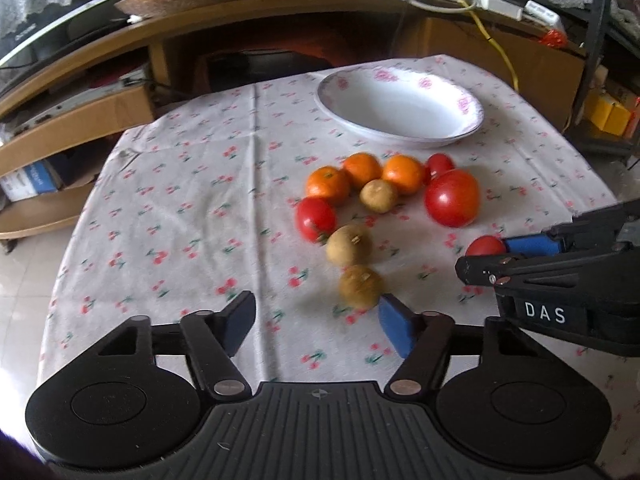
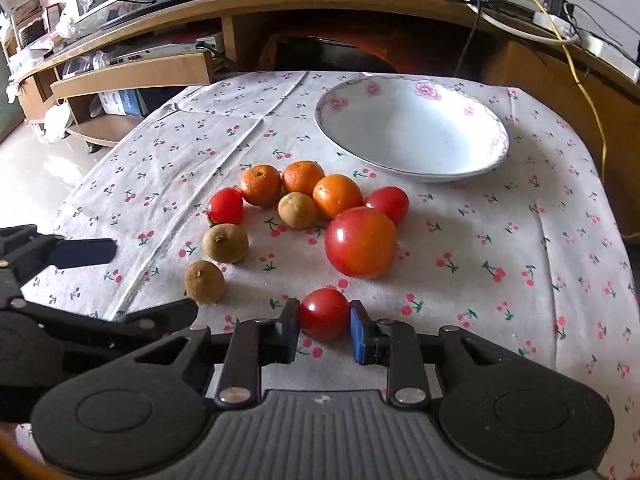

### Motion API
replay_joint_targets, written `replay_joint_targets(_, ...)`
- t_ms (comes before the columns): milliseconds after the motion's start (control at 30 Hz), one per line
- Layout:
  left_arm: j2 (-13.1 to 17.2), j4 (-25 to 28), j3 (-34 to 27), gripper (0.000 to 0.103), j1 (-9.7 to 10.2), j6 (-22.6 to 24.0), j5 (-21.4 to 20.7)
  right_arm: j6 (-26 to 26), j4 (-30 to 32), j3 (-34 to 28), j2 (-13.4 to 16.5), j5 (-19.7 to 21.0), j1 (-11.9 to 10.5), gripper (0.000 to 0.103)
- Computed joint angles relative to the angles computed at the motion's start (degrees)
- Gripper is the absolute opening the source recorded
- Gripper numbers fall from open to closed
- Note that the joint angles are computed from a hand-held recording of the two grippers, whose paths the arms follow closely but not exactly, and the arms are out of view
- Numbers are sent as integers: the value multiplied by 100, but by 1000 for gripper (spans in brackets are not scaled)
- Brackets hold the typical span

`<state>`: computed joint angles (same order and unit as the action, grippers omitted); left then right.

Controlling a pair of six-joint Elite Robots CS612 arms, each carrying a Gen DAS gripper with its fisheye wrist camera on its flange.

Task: Organize fruits
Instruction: 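Close the right tool on the small red cherry tomato, then close the left tool on the small brown round fruit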

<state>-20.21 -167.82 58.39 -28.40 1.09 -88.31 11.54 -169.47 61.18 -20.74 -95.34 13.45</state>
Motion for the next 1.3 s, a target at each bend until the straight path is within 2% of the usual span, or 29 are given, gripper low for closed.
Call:
replay_joint_targets(200,112,168,-205,64,-25,52,-89,446,-131,296,-161,74,-74,25)
replay_joint_targets(400,107,144,-188,58,-3,-94,-204,575,-166,422,-231,123,-102,25)
replay_joint_targets(567,86,223,-196,40,9,-135,-293,614,-163,435,-240,91,-99,25)
replay_joint_targets(667,62,238,-163,35,-9,-73,-267,623,-172,436,-244,61,-90,25)
replay_joint_targets(1067,-98,257,36,33,-13,-113,-225,583,-478,571,-342,-51,-76,24)
replay_joint_targets(1300,-159,-29,73,33,-27,-60,-326,605,-657,713,-437,-125,-65,25)
